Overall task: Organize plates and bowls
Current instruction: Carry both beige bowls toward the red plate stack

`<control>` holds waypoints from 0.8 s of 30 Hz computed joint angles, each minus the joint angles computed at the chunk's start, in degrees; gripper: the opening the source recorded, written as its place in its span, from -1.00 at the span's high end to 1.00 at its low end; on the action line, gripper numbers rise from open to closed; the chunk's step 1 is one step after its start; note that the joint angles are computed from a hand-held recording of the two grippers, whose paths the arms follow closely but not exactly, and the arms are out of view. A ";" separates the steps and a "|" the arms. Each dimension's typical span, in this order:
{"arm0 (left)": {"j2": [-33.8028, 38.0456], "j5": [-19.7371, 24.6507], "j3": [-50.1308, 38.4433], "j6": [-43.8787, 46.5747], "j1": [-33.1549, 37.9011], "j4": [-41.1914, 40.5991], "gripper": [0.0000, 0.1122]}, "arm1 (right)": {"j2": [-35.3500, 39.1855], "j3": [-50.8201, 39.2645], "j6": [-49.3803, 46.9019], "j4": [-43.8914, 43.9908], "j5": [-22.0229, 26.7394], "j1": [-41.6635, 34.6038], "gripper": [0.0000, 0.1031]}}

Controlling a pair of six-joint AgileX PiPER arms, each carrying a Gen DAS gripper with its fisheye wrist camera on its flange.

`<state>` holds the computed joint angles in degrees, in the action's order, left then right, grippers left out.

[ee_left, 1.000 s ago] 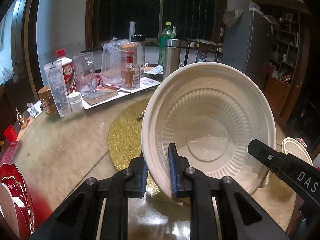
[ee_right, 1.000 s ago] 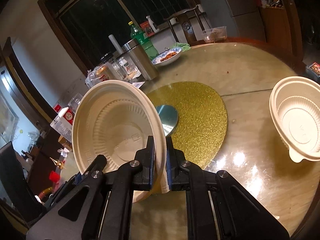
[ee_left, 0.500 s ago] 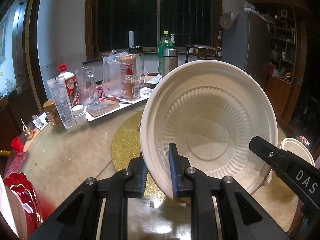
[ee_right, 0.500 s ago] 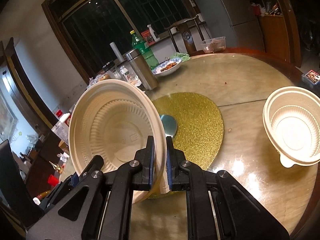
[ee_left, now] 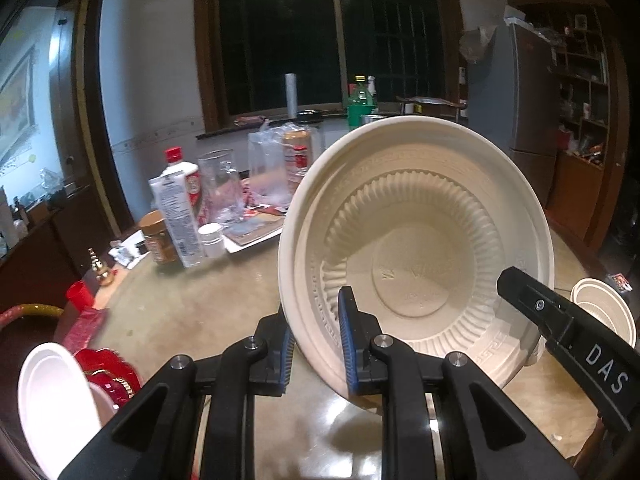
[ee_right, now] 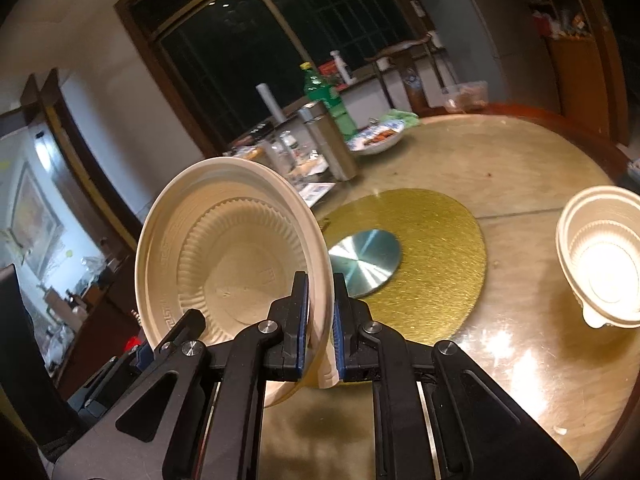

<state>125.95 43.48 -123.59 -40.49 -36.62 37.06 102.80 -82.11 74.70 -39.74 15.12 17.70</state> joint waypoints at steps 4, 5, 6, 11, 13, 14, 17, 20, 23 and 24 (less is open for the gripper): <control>-4.18 -2.08 6.70 -2.54 1.01 1.11 0.64 | -0.37 -0.29 -0.35 -0.11 0.78 1.98 0.79; -5.36 -2.59 8.51 -3.18 1.42 1.25 0.64 | -0.39 -0.41 -0.37 0.08 1.09 2.63 0.79; -6.24 -2.95 9.78 -3.58 1.69 1.36 0.64 | -0.38 -0.61 -1.10 0.82 1.26 3.07 0.79; -12.84 -5.94 18.88 -6.24 4.16 1.71 0.63 | -0.04 -3.65 -10.75 9.28 2.98 5.61 0.79; -15.54 -7.00 22.62 -8.21 5.26 2.79 0.63 | 0.84 -5.93 -15.78 13.40 3.93 6.66 0.79; -16.98 -7.71 24.63 -9.34 5.93 3.53 0.63 | 1.41 -7.23 -18.32 15.44 4.50 7.38 0.79; -21.15 -9.98 30.58 -11.64 8.26 4.75 0.64 | 3.68 -11.19 -28.92 25.57 5.31 8.67 0.79; -24.70 -11.41 35.77 -12.92 10.51 5.79 0.63 | 6.28 -15.45 -36.36 32.58 7.39 10.27 0.79; -27.89 -12.68 40.43 -12.41 13.49 4.40 0.61 | 9.49 -20.69 -45.97 41.83 10.66 11.42 0.80; -28.63 -13.01 41.61 -12.24 14.25 4.06 0.61 | 10.53 -22.37 -47.49 43.14 11.76 11.96 0.80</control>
<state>97.32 30.47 -81.99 -52.74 -22.37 41.12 113.32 -104.49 27.21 3.40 26.87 29.67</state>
